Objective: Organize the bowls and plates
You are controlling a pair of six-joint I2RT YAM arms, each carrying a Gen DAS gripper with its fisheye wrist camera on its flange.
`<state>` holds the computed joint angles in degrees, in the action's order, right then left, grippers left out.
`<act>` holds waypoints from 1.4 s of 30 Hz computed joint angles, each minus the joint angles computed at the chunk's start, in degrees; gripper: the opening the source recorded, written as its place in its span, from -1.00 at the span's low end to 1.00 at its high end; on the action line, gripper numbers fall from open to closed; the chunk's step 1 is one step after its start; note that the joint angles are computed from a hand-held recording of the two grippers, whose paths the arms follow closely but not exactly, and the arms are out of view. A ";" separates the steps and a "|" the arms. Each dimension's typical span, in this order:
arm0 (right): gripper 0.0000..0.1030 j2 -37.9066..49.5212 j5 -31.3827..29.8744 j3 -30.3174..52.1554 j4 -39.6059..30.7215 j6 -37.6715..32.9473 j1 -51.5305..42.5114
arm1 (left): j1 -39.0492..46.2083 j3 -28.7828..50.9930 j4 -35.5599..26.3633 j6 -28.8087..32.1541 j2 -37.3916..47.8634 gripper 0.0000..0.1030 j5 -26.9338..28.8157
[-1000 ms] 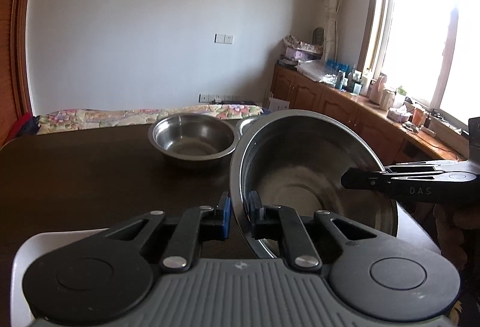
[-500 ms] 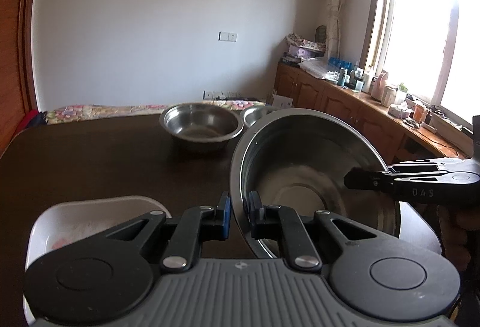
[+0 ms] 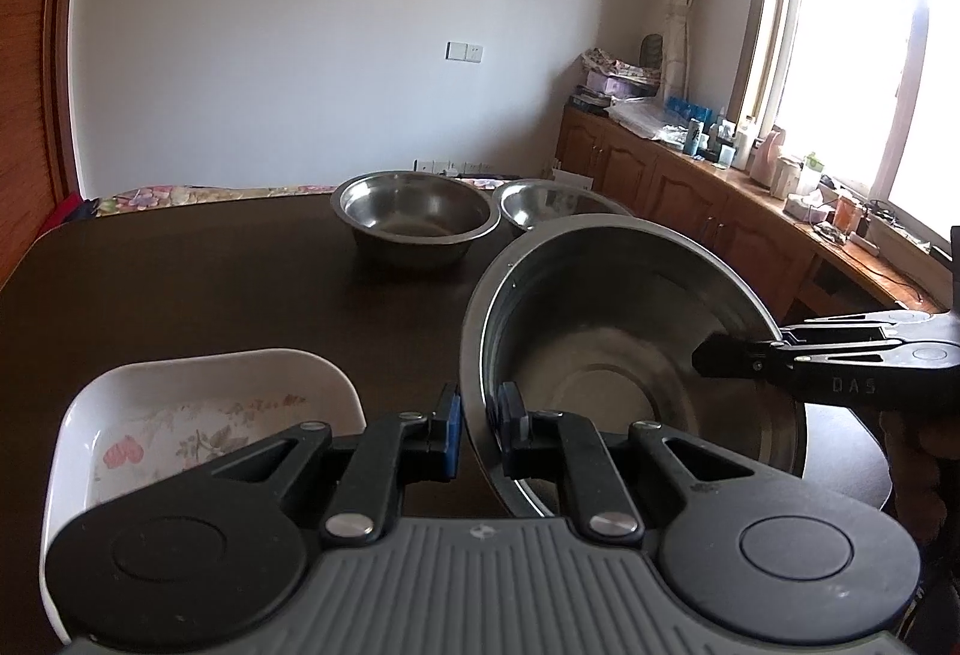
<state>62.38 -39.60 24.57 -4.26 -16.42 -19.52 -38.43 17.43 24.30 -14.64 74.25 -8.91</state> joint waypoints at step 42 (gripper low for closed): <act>0.25 -20.07 -1.94 -9.73 5.79 4.25 -5.89 | -5.78 -5.32 5.62 3.31 -7.86 0.88 -10.00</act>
<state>42.31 -41.54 14.84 1.53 -12.17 -25.41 -44.21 12.11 29.92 -11.33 66.39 -18.92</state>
